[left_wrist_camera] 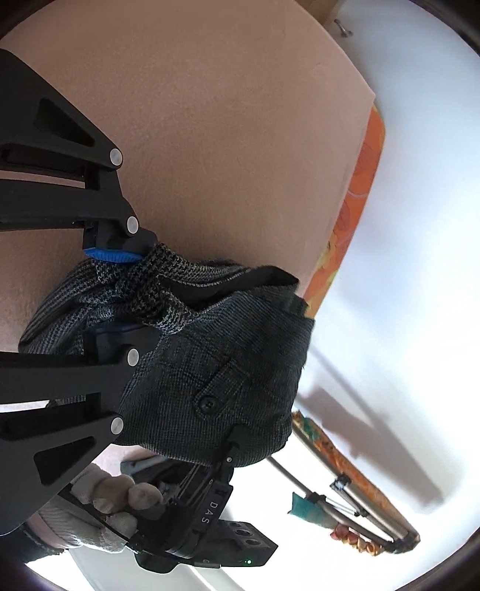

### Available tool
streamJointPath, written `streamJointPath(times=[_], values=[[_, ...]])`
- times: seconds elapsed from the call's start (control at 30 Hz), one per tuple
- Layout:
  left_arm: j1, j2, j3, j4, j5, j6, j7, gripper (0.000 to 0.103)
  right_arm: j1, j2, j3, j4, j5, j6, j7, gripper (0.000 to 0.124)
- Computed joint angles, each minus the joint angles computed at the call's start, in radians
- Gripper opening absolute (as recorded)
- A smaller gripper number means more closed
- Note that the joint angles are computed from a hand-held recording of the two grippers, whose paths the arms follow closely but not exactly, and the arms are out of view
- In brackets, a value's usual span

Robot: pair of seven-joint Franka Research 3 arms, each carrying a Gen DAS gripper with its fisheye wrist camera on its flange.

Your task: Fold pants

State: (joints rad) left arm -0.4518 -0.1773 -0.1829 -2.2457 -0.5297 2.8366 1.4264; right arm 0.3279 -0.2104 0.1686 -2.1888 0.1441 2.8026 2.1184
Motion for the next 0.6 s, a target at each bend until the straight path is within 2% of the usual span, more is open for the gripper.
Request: streamJointPath(times=[0.37, 0.6], values=[[-0.062, -0.026, -0.021, 0.036, 0.022, 0.017, 0.036, 0.022, -0.055, -0.146, 0.014, -0.043, -0.059, -0.073, -0.002, 0.015], [-0.116, -0.005, -0.044, 0.093, 0.02, 0.04, 0.037, 0.022, -0.1, -0.293, -0.002, -0.106, -0.057, -0.13, -0.035, 0.015]])
